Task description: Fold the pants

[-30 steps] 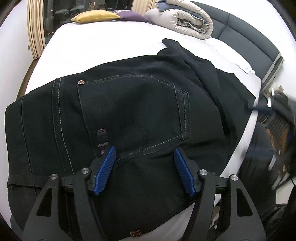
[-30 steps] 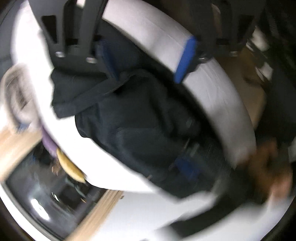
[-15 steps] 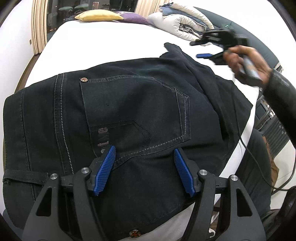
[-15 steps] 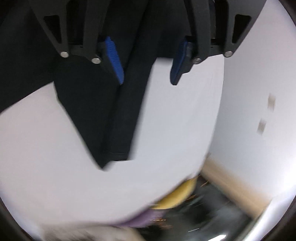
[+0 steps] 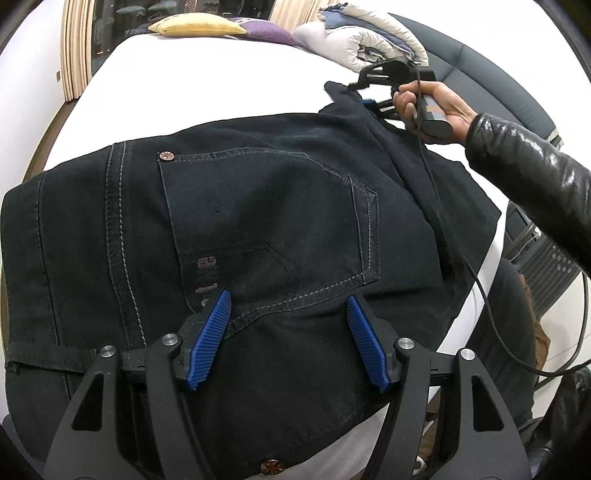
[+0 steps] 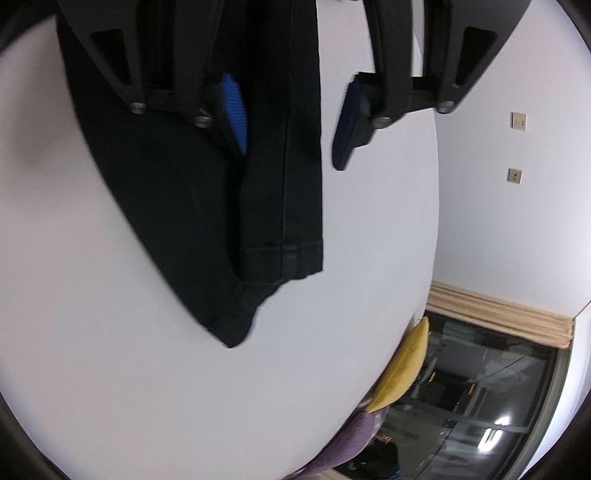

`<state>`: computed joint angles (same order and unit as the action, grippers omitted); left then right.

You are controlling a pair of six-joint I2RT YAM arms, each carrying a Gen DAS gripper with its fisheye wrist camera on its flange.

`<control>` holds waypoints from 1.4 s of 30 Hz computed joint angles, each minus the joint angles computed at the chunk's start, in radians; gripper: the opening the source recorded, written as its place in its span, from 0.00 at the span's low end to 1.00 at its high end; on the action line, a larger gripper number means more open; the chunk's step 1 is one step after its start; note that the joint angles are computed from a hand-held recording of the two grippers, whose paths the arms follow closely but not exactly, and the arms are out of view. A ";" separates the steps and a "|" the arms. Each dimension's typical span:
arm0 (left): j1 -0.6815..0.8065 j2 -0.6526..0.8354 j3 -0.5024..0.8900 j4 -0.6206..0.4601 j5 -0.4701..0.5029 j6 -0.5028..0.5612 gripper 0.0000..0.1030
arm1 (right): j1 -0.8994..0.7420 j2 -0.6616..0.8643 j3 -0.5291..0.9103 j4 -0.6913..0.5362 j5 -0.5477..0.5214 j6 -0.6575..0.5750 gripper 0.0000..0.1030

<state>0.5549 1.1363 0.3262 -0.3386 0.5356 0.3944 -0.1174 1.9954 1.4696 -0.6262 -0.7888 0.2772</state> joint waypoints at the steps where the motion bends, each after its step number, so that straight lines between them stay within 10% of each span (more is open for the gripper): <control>1: -0.002 0.001 0.002 -0.001 -0.002 -0.003 0.62 | 0.008 0.008 0.012 -0.006 0.015 -0.006 0.09; 11: -0.056 -0.021 -0.003 0.010 -0.047 -0.068 0.62 | -0.164 -0.264 -0.148 0.105 0.023 -0.066 0.04; 18: -0.072 -0.039 -0.013 0.023 -0.065 -0.093 0.62 | -0.694 -0.347 -0.124 -0.148 -0.196 -0.303 0.04; 23: -0.065 -0.030 -0.004 0.015 -0.051 -0.128 0.62 | -0.989 -0.155 -0.073 -0.307 -0.152 -0.526 0.04; 36: -0.045 -0.048 0.028 -0.054 -0.054 -0.173 0.63 | -1.098 0.032 -0.052 -0.380 -0.171 -0.705 0.30; 38: -0.048 -0.058 0.029 -0.065 -0.058 -0.176 0.64 | -1.080 0.044 -0.040 -0.360 -0.163 -0.680 0.10; 42: -0.037 -0.065 0.036 -0.084 -0.040 -0.186 0.67 | -1.057 0.015 -0.063 -0.271 -0.096 -0.640 0.04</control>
